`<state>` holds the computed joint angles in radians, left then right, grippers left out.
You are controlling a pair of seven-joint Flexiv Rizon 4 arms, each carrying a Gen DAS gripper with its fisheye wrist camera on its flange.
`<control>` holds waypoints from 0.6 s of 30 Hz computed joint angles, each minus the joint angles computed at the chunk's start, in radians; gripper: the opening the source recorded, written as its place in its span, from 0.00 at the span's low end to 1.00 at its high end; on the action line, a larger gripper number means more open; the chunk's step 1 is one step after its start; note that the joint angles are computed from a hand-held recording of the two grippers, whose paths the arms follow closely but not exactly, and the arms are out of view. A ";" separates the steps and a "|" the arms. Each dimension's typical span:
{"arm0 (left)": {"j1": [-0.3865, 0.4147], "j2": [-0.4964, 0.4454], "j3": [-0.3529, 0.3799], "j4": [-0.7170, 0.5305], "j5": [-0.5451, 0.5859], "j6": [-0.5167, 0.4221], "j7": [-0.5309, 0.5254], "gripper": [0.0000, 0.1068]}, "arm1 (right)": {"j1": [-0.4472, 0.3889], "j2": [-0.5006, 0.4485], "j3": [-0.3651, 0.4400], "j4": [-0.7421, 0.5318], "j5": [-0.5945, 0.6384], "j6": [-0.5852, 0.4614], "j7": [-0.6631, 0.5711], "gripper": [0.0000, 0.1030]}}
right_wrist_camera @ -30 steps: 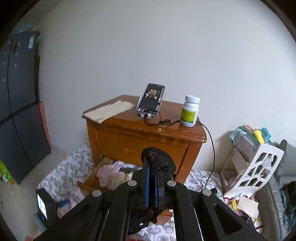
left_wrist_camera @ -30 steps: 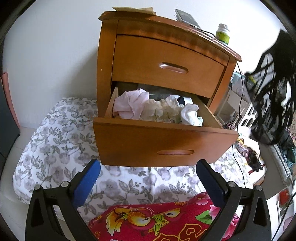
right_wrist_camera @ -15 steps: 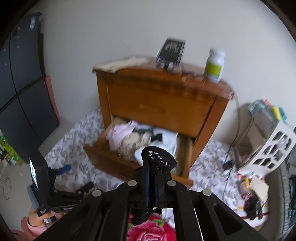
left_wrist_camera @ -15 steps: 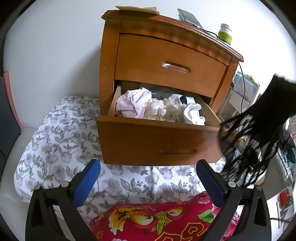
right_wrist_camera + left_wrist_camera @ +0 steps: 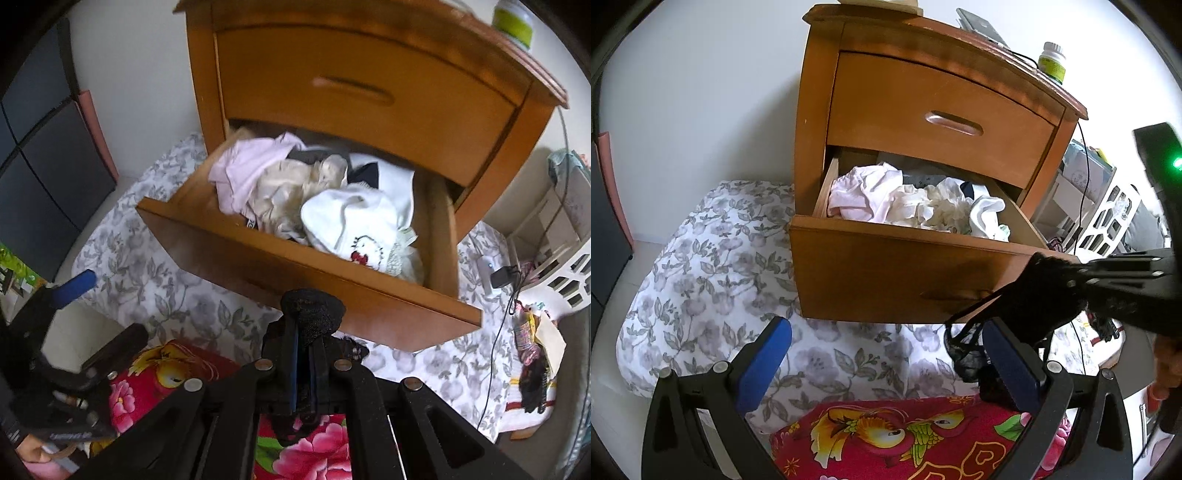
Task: Take underwear out of drawer
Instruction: 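Lower the black garment onto the bedspread below the drawer and open the right tool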
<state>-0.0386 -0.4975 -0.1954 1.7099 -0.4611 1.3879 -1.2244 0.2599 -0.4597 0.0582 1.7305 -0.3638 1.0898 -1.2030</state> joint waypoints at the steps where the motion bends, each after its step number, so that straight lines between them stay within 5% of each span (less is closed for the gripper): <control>1: 0.000 -0.001 0.002 -0.001 0.001 -0.003 -0.001 0.96 | 0.006 -0.011 -0.004 -0.009 -0.009 -0.014 -0.003 0.05; 18: -0.014 -0.031 0.048 -0.035 0.043 -0.070 -0.050 0.96 | 0.007 -0.133 0.003 -0.114 0.041 -0.126 -0.021 0.05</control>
